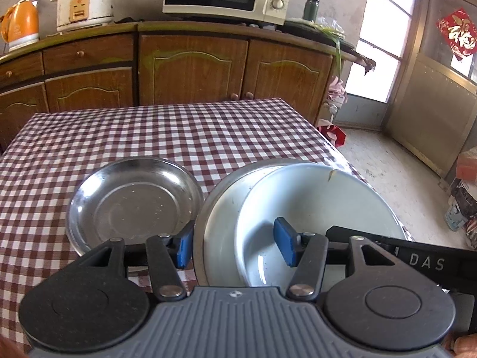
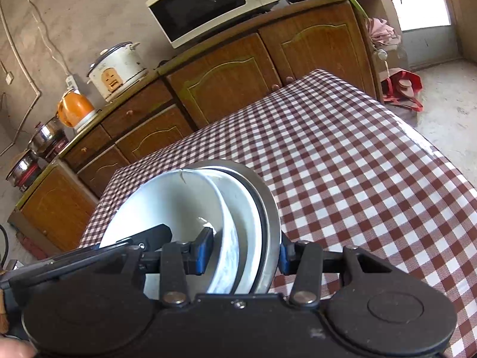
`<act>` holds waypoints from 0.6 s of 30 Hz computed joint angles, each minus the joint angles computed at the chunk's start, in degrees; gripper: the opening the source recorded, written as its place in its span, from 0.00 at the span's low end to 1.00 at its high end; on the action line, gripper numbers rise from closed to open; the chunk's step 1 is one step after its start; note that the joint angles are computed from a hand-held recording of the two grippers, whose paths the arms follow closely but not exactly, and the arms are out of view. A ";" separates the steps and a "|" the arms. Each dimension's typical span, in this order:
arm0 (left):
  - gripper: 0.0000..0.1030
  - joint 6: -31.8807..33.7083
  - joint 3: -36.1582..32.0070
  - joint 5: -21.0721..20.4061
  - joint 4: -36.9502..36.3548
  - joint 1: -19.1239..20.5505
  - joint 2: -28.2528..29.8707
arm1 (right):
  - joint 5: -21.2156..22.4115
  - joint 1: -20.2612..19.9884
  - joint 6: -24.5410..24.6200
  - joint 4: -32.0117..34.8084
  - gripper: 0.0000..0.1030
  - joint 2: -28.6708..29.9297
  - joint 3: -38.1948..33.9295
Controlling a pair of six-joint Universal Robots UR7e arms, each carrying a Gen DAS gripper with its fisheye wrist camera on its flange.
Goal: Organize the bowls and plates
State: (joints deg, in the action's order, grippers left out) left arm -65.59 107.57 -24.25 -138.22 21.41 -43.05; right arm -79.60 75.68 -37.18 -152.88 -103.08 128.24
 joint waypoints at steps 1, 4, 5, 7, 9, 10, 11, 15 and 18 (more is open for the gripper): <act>0.55 -0.85 0.04 0.22 0.92 -0.14 -0.27 | 0.02 0.27 -0.10 0.07 0.51 -0.06 0.08; 0.55 -3.17 0.42 0.87 3.36 -0.53 -1.23 | 0.01 1.07 -0.33 0.30 0.51 -0.22 0.29; 0.55 -4.02 0.57 1.10 4.22 -0.65 -1.56 | -0.05 1.39 -0.30 0.47 0.51 -0.20 0.26; 0.55 -5.26 0.83 1.39 5.66 -0.80 -2.12 | -0.24 2.03 -0.31 0.67 0.51 -0.26 0.44; 0.55 -7.27 1.05 1.55 7.88 -1.03 -2.84 | -0.48 2.65 -0.25 0.91 0.51 -0.19 0.53; 0.55 -8.20 1.12 1.65 8.90 -1.13 -3.15 | -0.60 2.98 -0.18 0.98 0.51 -0.13 0.61; 0.55 -9.15 1.26 1.77 9.91 -1.24 -3.50 | -0.71 3.32 -0.13 0.99 0.51 -0.07 0.67; 0.55 -13.29 1.93 2.23 14.32 -1.74 -5.20 | -1.27 5.07 0.09 0.91 0.51 0.36 0.90; 0.55 -16.41 2.31 2.44 17.74 -2.04 -6.43 | -1.69 6.43 0.31 0.81 0.51 0.89 1.08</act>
